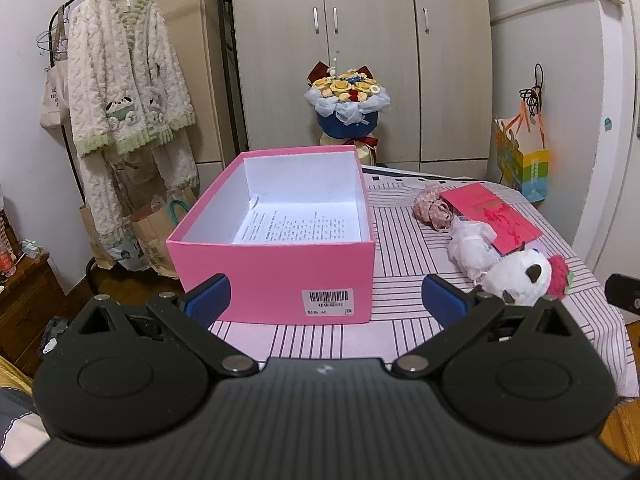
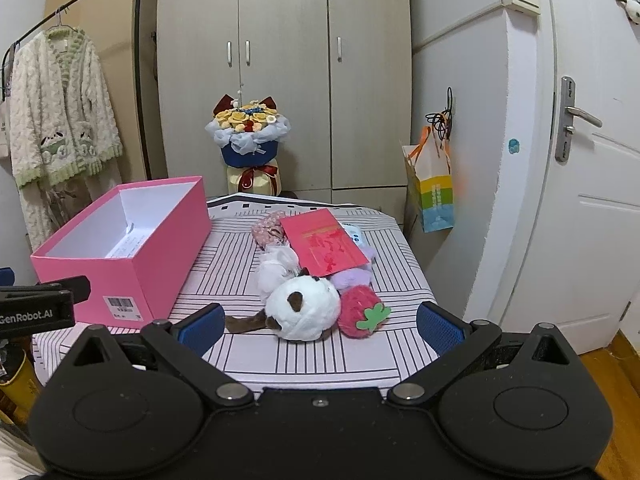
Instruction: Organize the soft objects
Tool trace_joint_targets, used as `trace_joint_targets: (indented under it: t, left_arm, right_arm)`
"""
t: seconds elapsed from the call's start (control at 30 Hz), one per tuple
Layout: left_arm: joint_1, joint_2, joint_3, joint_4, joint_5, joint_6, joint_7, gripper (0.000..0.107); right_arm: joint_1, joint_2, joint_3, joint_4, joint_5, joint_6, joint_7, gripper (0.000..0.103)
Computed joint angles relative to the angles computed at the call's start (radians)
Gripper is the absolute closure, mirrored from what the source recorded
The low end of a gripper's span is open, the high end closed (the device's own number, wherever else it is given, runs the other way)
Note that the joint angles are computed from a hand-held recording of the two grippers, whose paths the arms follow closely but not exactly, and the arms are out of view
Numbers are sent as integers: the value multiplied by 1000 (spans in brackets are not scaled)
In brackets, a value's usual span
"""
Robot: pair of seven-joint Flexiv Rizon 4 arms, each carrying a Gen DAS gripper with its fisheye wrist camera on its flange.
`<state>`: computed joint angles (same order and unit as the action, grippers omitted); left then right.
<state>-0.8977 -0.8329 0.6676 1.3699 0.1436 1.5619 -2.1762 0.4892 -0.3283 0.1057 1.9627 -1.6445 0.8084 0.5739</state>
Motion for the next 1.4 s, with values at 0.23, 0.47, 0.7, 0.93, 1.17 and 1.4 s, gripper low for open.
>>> trace_joint_targets:
  t: [0.23, 0.47, 0.7, 0.93, 1.17, 1.4]
  left_arm:
    - [-2, -7, -1, -18, 28, -31, 1, 4]
    - [27, 8, -49, -29, 83, -47, -1, 4]
    - [76, 29, -126, -27, 113, -60, 16, 4]
    - [87, 32, -138, -35, 139, -75, -16, 4]
    - [98, 40, -151, -41, 169, -82, -38, 4]
    - [116, 53, -170, -37, 190, -89, -50, 4]
  right_arm:
    - [3, -13, -3, -7, 7, 7, -22, 0]
    - [2, -9, -3, -2, 1, 4, -19, 0]
    - [6, -9, -1, 0, 8, -10, -22, 0]
    - [5, -13, -4, -2, -6, -6, -20, 0]
    - [7, -12, -4, 0, -3, -23, -15, 0]
    - [8, -16, -3, -2, -11, -25, -15, 0]
